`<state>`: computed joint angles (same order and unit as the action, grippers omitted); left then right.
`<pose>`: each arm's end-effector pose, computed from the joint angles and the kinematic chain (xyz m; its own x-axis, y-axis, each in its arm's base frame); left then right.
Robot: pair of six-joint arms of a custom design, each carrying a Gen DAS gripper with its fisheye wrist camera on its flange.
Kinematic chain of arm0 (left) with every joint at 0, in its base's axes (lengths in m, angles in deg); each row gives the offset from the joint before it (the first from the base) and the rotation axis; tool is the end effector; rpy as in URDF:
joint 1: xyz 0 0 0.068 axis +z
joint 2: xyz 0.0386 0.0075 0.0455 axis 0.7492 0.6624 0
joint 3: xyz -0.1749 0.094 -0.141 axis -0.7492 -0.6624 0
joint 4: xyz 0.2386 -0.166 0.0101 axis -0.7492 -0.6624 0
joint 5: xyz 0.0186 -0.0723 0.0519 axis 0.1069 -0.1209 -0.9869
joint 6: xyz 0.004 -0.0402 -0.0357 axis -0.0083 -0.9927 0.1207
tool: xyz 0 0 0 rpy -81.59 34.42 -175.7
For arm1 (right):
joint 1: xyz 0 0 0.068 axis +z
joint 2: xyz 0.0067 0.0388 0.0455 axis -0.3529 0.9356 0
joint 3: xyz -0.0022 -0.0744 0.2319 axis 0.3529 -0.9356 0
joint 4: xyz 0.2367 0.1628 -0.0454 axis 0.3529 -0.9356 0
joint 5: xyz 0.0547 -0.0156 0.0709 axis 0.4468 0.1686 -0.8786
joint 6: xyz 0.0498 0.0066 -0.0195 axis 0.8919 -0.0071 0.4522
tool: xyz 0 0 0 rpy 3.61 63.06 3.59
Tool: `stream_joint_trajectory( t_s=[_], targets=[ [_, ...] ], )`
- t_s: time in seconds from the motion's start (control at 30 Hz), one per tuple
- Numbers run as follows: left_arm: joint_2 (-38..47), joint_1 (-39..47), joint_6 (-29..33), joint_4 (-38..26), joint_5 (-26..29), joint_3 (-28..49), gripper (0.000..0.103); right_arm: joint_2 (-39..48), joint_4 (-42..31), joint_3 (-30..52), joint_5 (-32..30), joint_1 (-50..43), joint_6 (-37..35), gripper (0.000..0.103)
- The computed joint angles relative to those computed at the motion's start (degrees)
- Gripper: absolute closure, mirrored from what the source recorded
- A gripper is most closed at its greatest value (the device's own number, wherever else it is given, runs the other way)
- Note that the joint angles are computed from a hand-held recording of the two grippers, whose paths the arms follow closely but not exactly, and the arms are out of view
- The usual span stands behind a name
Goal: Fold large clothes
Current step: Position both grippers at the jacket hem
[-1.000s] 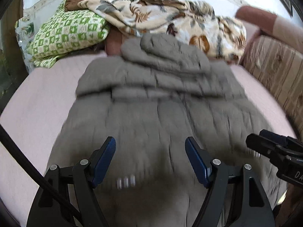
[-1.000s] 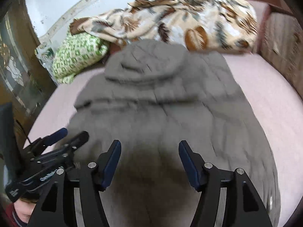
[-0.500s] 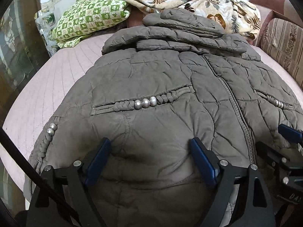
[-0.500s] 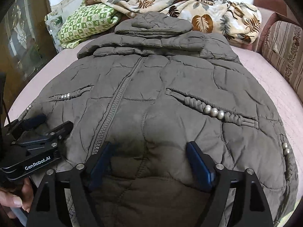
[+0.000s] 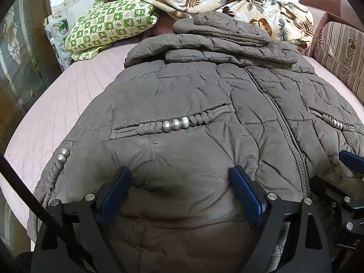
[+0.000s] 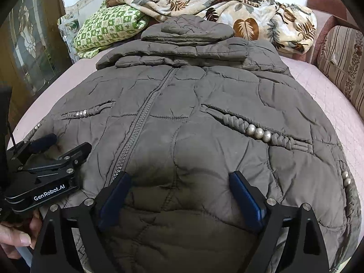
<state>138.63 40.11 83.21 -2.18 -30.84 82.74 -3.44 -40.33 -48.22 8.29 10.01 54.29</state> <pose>0.3008 -0.0512 0.0323 -0.5931 0.4553 -0.6640 0.5218 0.8455 0.1137 0.1819 0.0892 0.0264 -0.6694 0.3506 -0.6550 0.3528 0.9259 0.1350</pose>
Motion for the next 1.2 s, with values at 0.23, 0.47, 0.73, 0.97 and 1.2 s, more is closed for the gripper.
stream_joint_trajectory(
  t_s=[0.23, 0.47, 0.73, 0.97, 1.2],
  targets=[
    [0.01, -0.07, -0.05, 0.05, -0.09, -0.04, 0.014, 0.80, 0.67, 0.37, -1.00, 0.45, 0.18, 0.001],
    [0.07, -0.03, -0.05, 0.17, 0.00, -0.09, 0.013, 1.18, 0.24, 0.63, -0.49, 0.89, 0.51, 0.001],
    [-0.21, -0.23, -0.07, 0.70, -0.35, -0.61, 0.013, -0.73, 0.46, -0.71, -1.39, 0.67, 2.15, 0.001],
    [-1.02, -0.02, 0.14, 1.03, -0.30, -1.58, 0.013, -6.11, 2.97, -5.36, -1.22, 1.68, 5.47, 0.001],
    [-0.89, 0.07, 0.19, 1.35, -0.23, -1.71, 0.013, -6.66, 2.02, -5.88, 1.58, 4.89, 7.25, 0.001]
  ],
)
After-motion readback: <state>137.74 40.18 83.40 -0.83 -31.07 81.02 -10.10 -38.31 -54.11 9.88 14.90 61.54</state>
